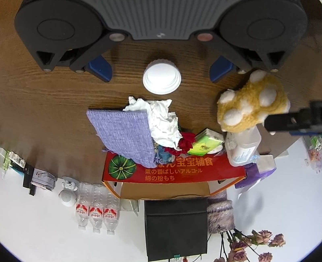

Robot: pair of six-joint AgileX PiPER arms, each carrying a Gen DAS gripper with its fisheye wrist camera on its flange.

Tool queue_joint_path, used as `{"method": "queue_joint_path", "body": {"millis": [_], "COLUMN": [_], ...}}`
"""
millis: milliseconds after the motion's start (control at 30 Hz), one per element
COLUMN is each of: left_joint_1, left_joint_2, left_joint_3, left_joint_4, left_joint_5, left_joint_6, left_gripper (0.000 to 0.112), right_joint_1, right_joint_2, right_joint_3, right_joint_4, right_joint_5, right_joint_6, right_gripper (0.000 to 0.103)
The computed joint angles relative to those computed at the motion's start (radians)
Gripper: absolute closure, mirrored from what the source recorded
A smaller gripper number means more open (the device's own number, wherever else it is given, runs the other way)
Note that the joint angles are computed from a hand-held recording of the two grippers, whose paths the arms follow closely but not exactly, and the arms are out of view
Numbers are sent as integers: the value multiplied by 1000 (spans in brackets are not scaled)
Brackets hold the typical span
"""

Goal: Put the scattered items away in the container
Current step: 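Grasp the white bottle cap with the right tool while the left tool grasps the plush sheep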

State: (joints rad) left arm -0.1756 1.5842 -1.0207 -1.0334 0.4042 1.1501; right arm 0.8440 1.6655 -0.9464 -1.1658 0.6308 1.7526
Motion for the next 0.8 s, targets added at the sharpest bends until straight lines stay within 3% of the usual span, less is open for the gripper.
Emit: {"method": "queue_joint_path", "body": {"millis": [67,133,233,300,367,400,433,533,633,800], "left_joint_1": [-20,-62,-118,-134,-139,-136,-131,-112,-100,-58], "left_joint_2": [28,57,108,145,182,191,192,150,98,31], "left_joint_3": [-72,-121,-178,-209,-229,-228,-223,-173,-116,-61], "left_joint_4": [151,294,487,553,591,575,549,432,342,187], "left_joint_5": [56,57,60,88,106,106,104,74,38,52], "left_joint_6": [-122,-240,-418,-487,-528,-515,-498,-405,-318,-198], "left_gripper": [9,10,22,34,56,61,62,65,66,66], "right_joint_1": [-12,-23,-42,-52,-60,-52,-47,-70,-56,-55], "right_joint_2": [0,1,3,6,9,10,5,-46,-76,-114], "right_joint_3": [-7,-12,-13,-10,1,7,16,75,106,116], "right_joint_4": [22,34,38,24,-2,-31,-58,-163,-245,-295], "right_joint_5": [-9,-15,-36,-50,-72,-61,-59,-123,-92,-81], "right_joint_6": [-35,-52,-61,-55,-45,-26,-12,92,161,187], "right_gripper": [0,0,0,5,20,38,64,64,64,64]}}
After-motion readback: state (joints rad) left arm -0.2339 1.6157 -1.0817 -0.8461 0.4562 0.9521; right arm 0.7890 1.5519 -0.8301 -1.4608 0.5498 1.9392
